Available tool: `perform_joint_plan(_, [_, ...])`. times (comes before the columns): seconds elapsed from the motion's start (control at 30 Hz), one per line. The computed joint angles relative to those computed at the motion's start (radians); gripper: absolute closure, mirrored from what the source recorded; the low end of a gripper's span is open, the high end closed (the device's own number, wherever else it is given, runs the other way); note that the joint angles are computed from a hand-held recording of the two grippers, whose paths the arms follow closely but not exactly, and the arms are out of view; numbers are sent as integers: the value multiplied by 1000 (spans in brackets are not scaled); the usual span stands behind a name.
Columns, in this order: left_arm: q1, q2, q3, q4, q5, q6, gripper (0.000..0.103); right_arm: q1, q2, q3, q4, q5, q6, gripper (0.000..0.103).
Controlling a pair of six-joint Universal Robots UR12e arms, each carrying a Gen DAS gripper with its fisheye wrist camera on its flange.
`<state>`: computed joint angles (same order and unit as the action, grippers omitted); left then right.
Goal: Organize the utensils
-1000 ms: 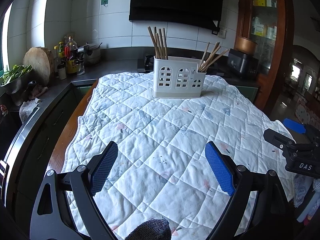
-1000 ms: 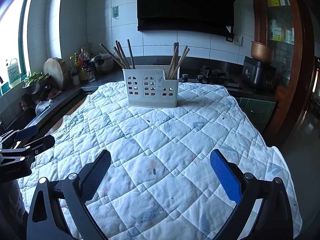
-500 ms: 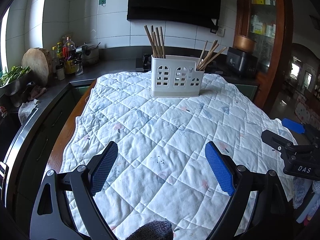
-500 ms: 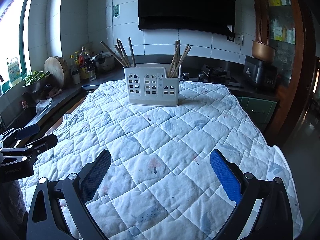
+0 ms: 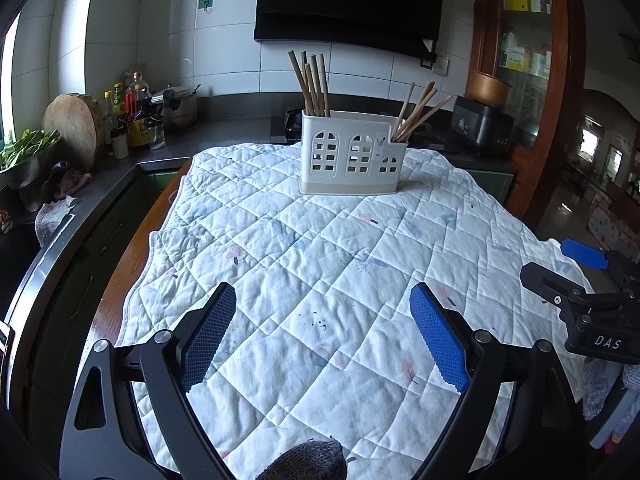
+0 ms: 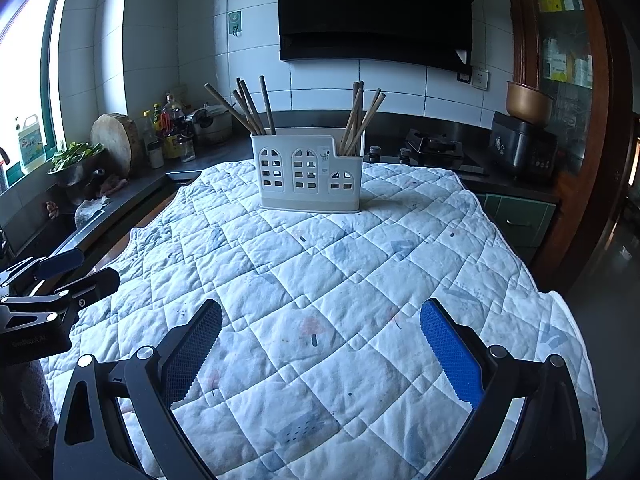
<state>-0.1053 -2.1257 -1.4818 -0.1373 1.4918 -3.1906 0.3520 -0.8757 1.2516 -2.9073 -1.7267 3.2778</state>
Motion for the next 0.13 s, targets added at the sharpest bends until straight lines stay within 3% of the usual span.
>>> perform_joint_plan(0.13, [2,0,3,-13,-20,-1,15,0,0,1,-1,-1,3,7])
